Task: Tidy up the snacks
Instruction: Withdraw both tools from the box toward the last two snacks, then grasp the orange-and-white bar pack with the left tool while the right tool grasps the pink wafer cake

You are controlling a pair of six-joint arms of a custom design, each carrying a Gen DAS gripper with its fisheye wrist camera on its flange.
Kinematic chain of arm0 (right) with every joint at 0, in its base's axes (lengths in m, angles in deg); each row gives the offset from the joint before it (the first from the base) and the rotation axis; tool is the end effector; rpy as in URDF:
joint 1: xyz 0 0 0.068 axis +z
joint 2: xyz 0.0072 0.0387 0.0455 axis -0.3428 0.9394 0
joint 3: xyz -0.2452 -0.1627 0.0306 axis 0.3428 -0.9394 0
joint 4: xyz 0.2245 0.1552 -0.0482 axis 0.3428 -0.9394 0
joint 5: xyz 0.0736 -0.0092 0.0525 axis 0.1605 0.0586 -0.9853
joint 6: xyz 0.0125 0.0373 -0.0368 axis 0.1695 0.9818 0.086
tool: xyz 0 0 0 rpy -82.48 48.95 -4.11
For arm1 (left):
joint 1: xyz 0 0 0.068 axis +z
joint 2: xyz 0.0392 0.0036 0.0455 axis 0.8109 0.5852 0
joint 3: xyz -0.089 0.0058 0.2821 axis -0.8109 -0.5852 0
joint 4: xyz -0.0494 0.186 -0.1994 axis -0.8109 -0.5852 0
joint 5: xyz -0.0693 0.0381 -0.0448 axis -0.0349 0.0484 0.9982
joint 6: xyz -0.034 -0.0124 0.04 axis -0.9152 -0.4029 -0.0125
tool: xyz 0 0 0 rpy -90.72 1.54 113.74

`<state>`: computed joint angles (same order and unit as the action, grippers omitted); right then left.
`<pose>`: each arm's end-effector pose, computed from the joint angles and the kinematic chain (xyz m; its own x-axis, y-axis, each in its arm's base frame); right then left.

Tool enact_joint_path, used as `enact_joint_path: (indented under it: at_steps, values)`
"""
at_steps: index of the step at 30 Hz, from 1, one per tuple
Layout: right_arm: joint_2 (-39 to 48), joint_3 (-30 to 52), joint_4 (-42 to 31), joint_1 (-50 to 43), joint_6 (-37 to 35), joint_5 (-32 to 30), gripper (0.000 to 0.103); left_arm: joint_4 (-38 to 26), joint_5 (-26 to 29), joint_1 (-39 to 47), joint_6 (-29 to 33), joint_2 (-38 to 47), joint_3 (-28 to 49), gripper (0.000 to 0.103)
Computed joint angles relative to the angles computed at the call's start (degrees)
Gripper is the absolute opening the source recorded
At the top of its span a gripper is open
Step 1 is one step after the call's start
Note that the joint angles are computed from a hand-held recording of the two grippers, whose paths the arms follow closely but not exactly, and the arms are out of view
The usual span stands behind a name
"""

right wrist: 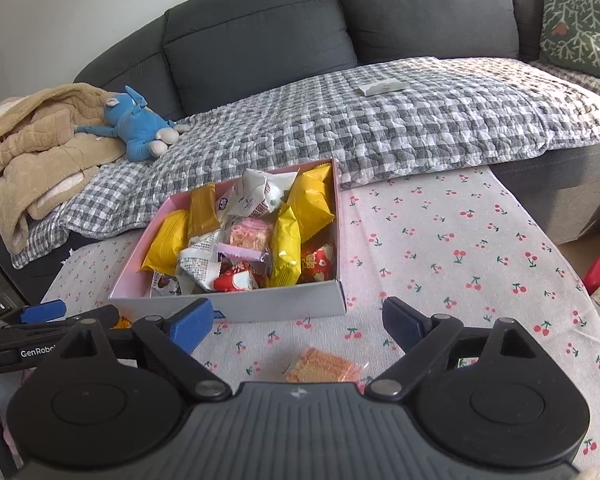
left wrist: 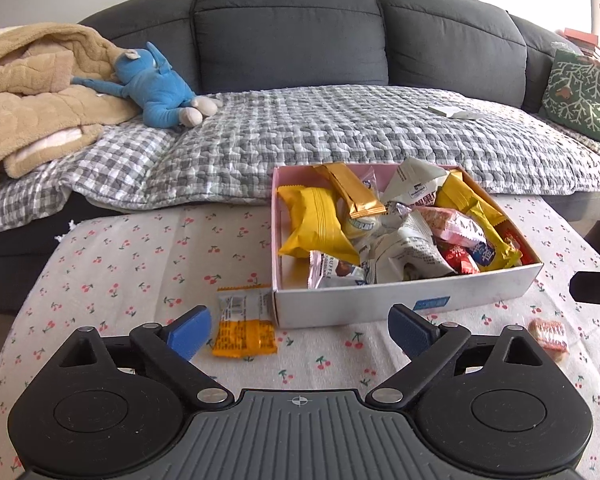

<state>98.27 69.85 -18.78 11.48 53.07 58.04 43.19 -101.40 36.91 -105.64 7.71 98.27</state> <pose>0.3300 0.2038 0.1577 -0.6765 0.0012 -0.7365 -0.3244 0.8973 0.2994 0.2725 -0.0699 0.1503 -0.6173 -0.0960 -0.7809 -0.2010 0.9788 0.0385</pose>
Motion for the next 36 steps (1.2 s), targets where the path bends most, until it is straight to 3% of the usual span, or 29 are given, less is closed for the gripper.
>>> enact_joint_path:
  at_steps: [10,18,27,36]
  values:
    - [-1.5,-6.4,3.2,4.1,-2.5,5.7,0.102,2.8,-2.7,-0.9,-0.8,-0.9,-7.1,0.1]
    - [2.4,-8.1,5.0,6.1,-3.8,8.6,0.102,12.6,-4.5,0.7,2.0,6.5,-10.7,0.1]
    - [6.8,-7.3,8.7,7.3,-6.6,12.3,0.103,24.5,-1.5,4.7,4.4,14.7,-10.1,0.103]
    - [10.1,-3.9,10.1,6.6,-7.2,12.5,0.103,23.6,4.3,9.5,6.2,19.1,-3.7,0.103]
